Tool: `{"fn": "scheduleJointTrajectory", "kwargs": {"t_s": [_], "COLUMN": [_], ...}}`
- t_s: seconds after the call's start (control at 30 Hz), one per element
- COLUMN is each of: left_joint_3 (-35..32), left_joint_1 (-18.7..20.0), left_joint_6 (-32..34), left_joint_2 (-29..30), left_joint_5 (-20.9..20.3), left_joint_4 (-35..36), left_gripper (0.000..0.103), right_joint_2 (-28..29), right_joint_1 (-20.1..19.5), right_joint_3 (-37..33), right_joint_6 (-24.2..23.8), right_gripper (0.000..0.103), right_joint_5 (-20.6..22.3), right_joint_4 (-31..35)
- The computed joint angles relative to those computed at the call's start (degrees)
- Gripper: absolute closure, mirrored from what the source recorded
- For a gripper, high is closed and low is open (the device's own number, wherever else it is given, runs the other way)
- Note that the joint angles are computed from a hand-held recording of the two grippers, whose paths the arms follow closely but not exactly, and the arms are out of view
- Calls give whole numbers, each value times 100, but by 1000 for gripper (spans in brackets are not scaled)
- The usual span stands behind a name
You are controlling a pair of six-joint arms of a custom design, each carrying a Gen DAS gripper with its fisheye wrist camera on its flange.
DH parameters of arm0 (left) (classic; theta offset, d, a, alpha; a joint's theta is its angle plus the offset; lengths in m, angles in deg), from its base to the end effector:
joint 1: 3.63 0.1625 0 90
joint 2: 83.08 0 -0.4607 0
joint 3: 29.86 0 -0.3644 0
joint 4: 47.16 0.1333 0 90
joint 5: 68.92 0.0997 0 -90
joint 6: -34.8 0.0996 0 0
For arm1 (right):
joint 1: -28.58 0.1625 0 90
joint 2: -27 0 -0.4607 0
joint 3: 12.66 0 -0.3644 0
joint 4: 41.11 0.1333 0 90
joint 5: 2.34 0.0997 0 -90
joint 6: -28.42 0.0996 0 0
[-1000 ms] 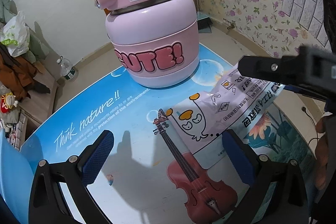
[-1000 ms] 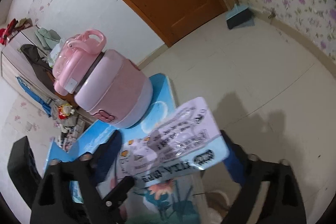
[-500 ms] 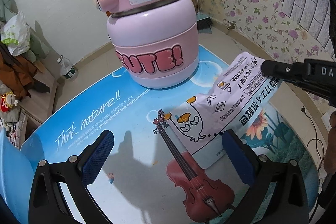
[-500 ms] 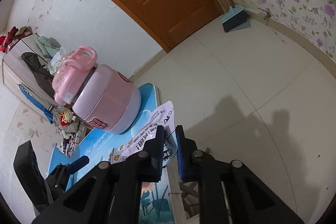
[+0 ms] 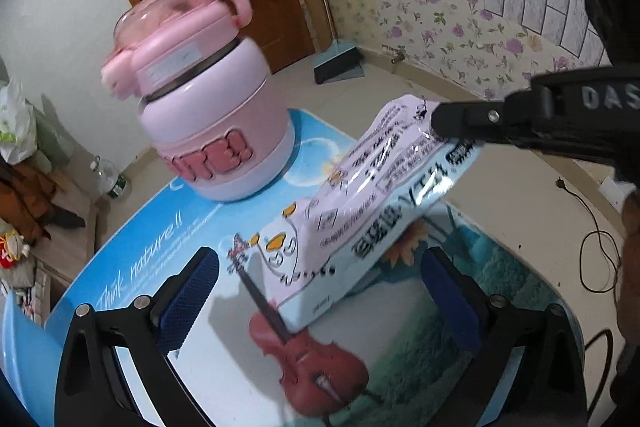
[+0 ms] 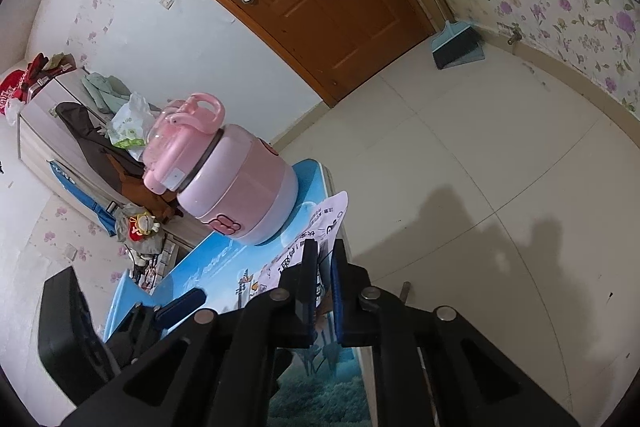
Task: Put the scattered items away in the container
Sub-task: 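Grasp the white printed packet with the right tool and lift it, then carry the packet in the right tool over to the light blue basin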
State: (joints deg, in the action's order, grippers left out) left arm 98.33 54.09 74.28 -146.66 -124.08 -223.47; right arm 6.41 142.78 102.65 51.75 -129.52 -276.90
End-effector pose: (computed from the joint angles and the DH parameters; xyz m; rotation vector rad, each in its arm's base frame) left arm -0.0977 -0.5109 0.2068 1.3335 2.0982 -0.4258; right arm 0.2822 -0.4495 -0.0110 -0.3873 -2.5332 1.4492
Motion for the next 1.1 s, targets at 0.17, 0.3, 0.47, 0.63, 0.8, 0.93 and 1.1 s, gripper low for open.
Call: {"fn": "scheduleJointTrajectory", "kwargs": {"t_s": [0.17, 0.3, 0.47, 0.63, 0.8, 0.93, 1.1], "left_joint_3": [-245, -393, -281, -243, -238, -221, -200], "left_joint_1": [40, 91, 80, 81, 51, 17, -80], "left_joint_6": [-109, -326, 40, 137, 27, 6, -82], "left_joint_2": [165, 218, 273, 229, 107, 38, -147], "left_joint_5": [-128, -194, -145, -159, -202, -209, -232], "left_joint_4": [276, 544, 70, -49, 67, 103, 186], "left_gripper": [41, 58, 77, 80, 80, 81, 81], "right_joint_2": [-33, -44, -49, -55, -96, -145, -203], "right_joint_1": [30, 69, 90, 99, 170, 273, 434], "right_joint_3": [21, -15, -46, -33, -44, -85, -134], "right_joint_6": [-85, -165, -261, -395, -471, -543, -595], "right_gripper": [96, 97, 97, 97, 97, 97, 97], "right_joint_5": [3, 20, -31, 6, -29, -122, -248], "right_joint_4": [-26, -35, -51, -156, -151, -40, 59]}}
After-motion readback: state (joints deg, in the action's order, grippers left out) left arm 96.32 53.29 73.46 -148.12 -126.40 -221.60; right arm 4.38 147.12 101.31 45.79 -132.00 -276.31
